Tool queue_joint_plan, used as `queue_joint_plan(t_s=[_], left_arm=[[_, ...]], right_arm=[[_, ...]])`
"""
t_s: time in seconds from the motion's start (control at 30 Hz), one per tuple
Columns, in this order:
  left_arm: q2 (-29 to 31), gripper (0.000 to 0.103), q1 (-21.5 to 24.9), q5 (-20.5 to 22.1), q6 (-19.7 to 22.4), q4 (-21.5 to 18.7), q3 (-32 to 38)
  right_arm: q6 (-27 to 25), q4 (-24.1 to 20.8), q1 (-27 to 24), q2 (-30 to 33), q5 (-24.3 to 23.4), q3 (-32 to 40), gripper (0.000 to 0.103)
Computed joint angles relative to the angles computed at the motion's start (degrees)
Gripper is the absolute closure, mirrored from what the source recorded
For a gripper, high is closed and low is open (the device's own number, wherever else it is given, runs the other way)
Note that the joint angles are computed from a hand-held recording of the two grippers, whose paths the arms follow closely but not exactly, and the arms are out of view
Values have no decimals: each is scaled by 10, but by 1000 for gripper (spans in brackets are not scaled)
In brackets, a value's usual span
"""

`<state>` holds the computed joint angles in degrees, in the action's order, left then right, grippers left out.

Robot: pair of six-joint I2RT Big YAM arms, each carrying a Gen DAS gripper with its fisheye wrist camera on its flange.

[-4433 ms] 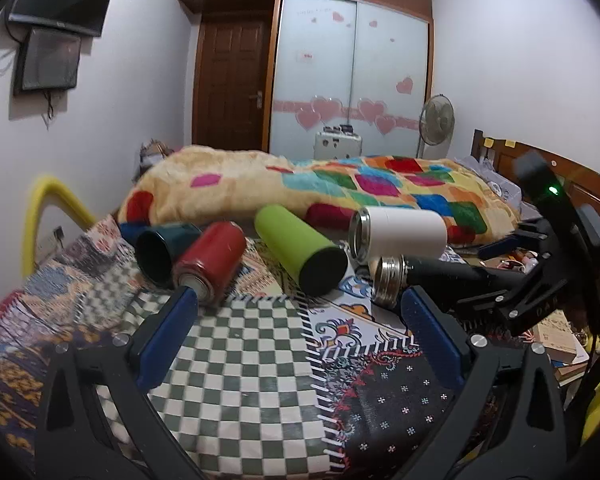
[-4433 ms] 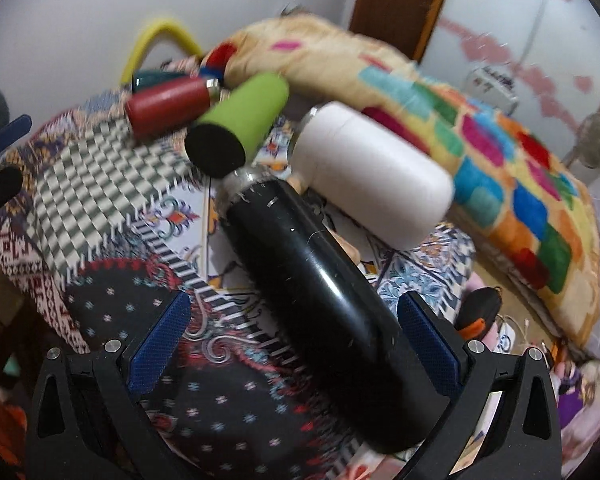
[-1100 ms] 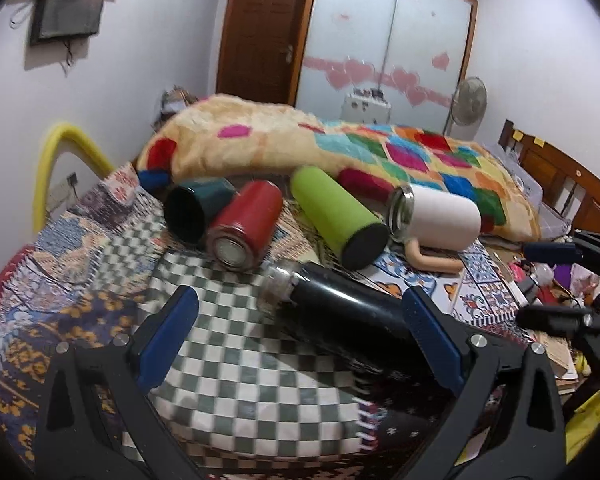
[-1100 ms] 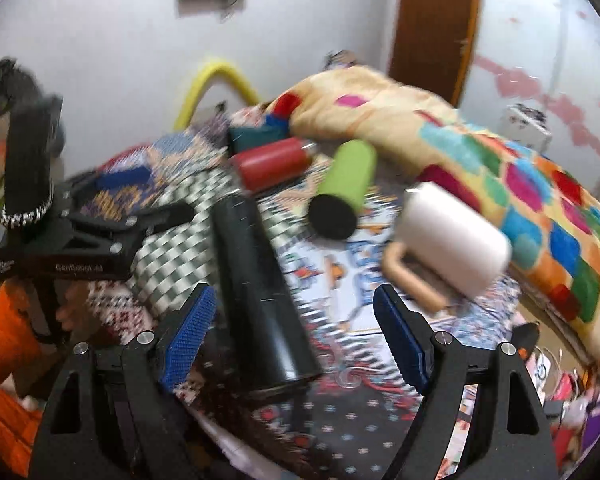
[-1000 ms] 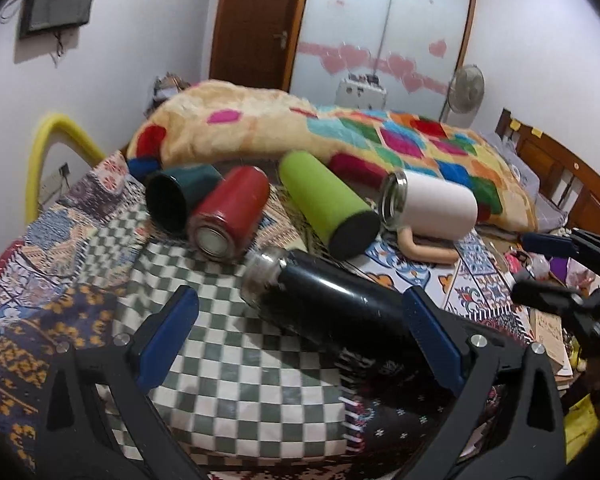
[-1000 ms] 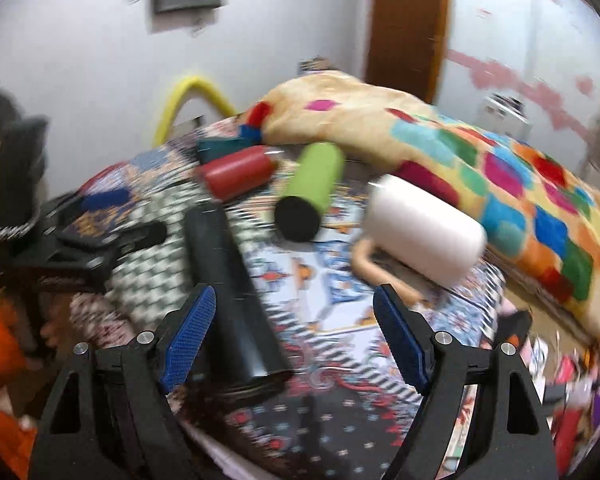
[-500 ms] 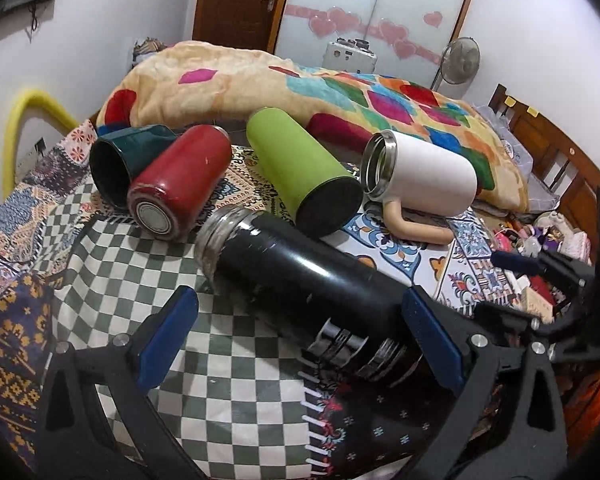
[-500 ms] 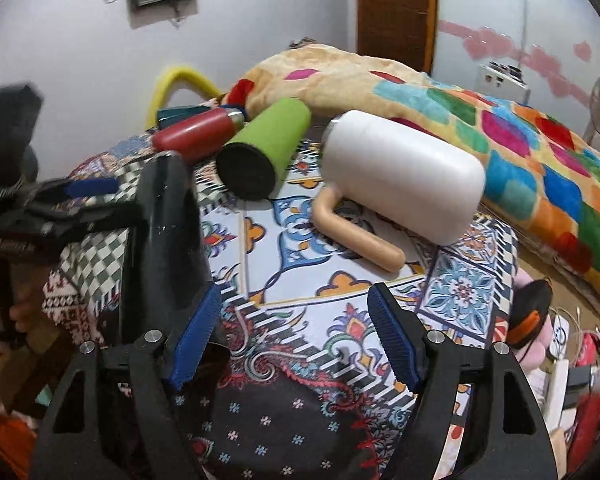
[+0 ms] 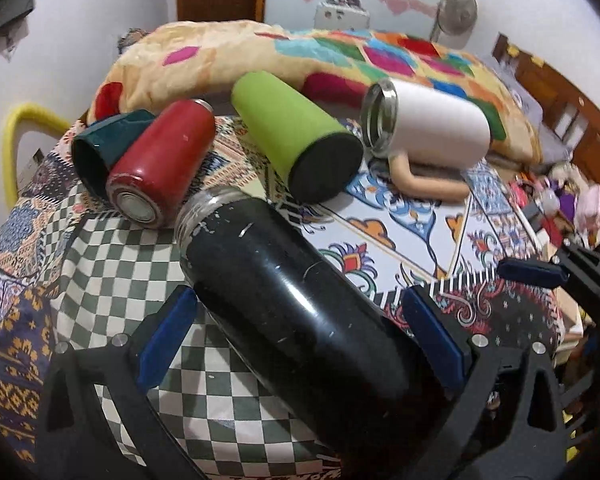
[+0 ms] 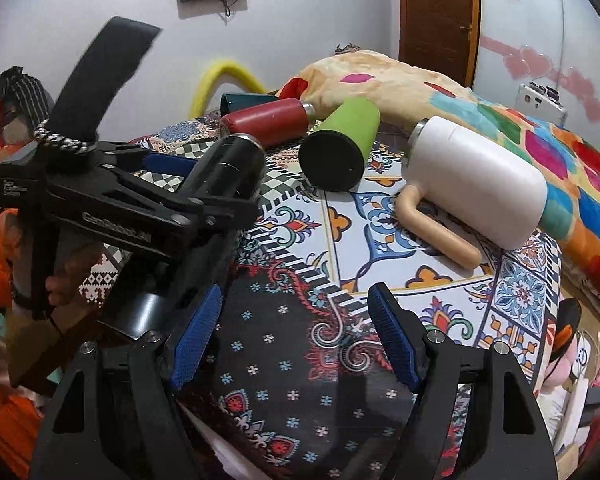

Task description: Flip cup upright

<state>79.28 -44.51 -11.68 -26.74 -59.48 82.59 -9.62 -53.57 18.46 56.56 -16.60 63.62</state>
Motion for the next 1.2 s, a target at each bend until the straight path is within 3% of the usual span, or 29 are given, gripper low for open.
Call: queue_joint_plan(t_s=[0.17,0.33,0.5,0.6,0.73,1.2], left_arm=[[9,5,-1,20,25,-10,12],[33,27,-13,36,74,-38,50],[80,31,-22,34,118,-98,116],[118,31,-16,65,157,-144,160],[162,35,-3,95,154,-208,213],[45,39,-28,45,153,-111,164]], right_arm=[[19,12,-28,-16,13,-10,30],[41,28,-63,-30,13,-13,30],[61,57,-73,-50,27,-20,30],[75,71,-77,-60,26,-24,30],[85,79,-80,-68,27,-27,30],[104,107,-69,-78,44,-23,30]])
